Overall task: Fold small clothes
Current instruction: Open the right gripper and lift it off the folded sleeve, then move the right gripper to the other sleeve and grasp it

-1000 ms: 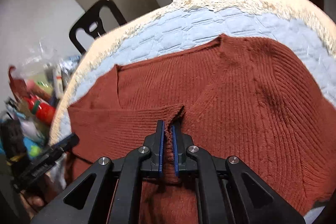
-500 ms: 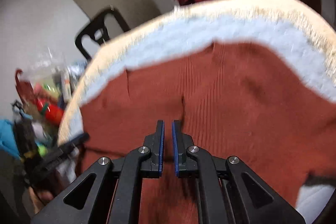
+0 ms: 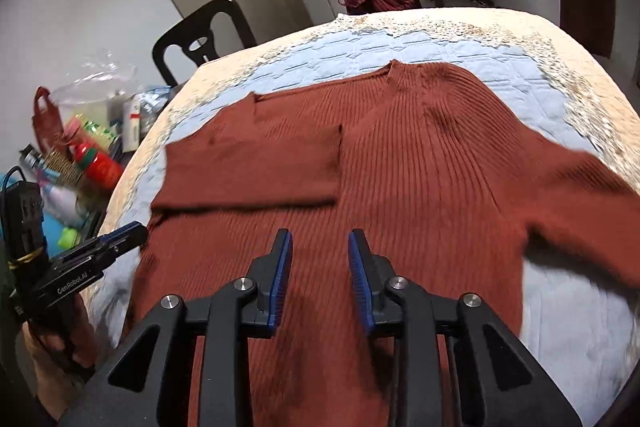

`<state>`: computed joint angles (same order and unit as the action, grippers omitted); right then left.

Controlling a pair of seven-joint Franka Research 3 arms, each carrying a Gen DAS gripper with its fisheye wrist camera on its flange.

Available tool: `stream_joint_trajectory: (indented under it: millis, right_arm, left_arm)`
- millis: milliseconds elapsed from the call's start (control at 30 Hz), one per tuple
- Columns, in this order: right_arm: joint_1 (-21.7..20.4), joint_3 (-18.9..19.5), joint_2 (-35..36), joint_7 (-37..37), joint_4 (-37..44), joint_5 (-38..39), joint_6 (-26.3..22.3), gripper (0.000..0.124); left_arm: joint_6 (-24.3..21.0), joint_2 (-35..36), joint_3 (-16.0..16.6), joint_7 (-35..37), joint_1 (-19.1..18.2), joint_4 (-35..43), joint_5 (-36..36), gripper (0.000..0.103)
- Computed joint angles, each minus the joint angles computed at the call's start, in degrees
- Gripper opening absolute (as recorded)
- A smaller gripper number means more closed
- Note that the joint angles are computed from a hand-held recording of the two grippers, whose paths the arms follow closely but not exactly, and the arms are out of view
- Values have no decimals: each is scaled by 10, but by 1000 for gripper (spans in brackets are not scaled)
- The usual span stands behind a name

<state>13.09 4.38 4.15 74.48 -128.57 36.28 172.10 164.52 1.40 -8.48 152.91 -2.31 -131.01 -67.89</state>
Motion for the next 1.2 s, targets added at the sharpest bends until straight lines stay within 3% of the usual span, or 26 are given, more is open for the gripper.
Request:
stream_joint_trajectory:
  millis: [100,200,300,367,467,567,667,833,933,1067,1200]
  right_arm:
    - [11,10,-49,-38,-56,38,26,31]
    - [37,0,-85,-63,-99,74,53,39]
    - [54,-12,-111,-53,-137,81,58,44]
    - [46,-8,-125,-19,-165,46,57,44]
    - [-2,22,-141,80,-202,-59,50,44]
    - [32,-12,-168,63,-235,-43,65,44]
    - [-28,30,-192,128,-260,-131,55,44]
    - [-36,23,-216,161,-279,-167,66,44]
    - [-5,-20,-216,163,-283,-147,101,44]
    - [43,-95,-201,178,-278,-102,138,44]
    - [44,-126,-180,199,-264,-79,148,44]
  left_arm:
    - [-15,-38,3,19,-6,-43,-27,29]
    - [-24,-68,14,40,-21,-81,-48,31]
    - [-26,-85,23,46,-35,-107,-39,32]
    - [-24,-87,29,52,-41,-116,-35,33]
    - [-23,-96,38,78,-47,-128,-53,33]
    - [-21,-108,44,86,-50,-140,-57,33]
    - [-25,-118,51,97,-51,-149,-64,33]
    - [-13,-130,52,85,-62,-148,-64,34]
    - [-10,-125,51,91,-71,-134,-91,48]
    - [-7,-104,40,82,-74,-109,-103,53]
    - [13,-70,24,59,-72,-82,-87,55]
